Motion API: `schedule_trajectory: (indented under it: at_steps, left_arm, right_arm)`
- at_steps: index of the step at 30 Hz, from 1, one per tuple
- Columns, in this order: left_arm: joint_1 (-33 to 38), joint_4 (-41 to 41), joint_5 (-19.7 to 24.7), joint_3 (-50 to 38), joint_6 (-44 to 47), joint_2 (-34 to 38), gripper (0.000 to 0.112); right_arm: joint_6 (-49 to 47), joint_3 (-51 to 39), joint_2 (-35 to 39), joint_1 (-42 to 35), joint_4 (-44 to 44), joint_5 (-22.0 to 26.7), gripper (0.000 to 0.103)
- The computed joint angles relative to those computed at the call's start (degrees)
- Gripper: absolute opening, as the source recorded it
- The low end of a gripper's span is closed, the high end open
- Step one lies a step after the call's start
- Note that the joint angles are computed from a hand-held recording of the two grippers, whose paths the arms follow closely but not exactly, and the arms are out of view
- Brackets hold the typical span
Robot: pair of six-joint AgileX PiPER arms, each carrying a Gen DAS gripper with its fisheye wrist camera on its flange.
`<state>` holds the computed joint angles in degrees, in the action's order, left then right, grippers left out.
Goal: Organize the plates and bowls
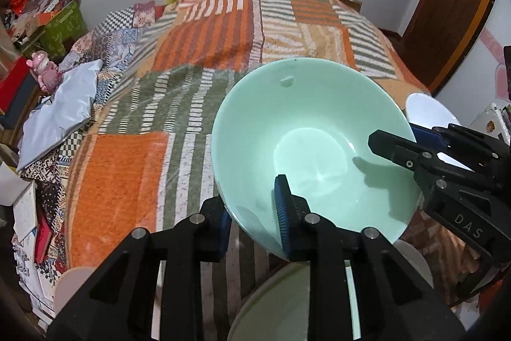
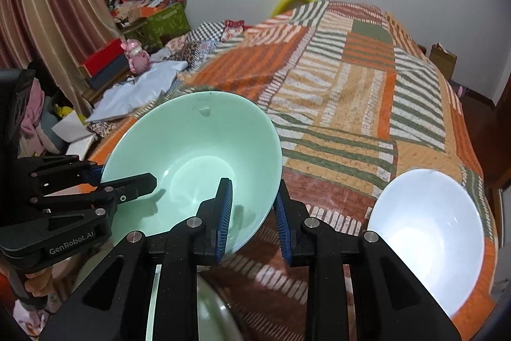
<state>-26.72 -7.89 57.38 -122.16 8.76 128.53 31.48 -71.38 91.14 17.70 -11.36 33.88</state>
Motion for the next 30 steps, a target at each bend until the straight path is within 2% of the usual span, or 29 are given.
schedule_trajectory:
  at_steps: [18,30]
  left_arm:
    - [5.15,-3.42,-9.59,25.32,4.51,-21.43,0.025]
    - [12.65,-8.51,-12.06,36.77,10.71,-30.50,0.025]
  right_arm:
    - [14.39,-3.04,-4.09,12.54,-12.37,5.62,0.024]
    - [19.88,-7.35,-0.62,19.62,-16.18,6.99,0.024]
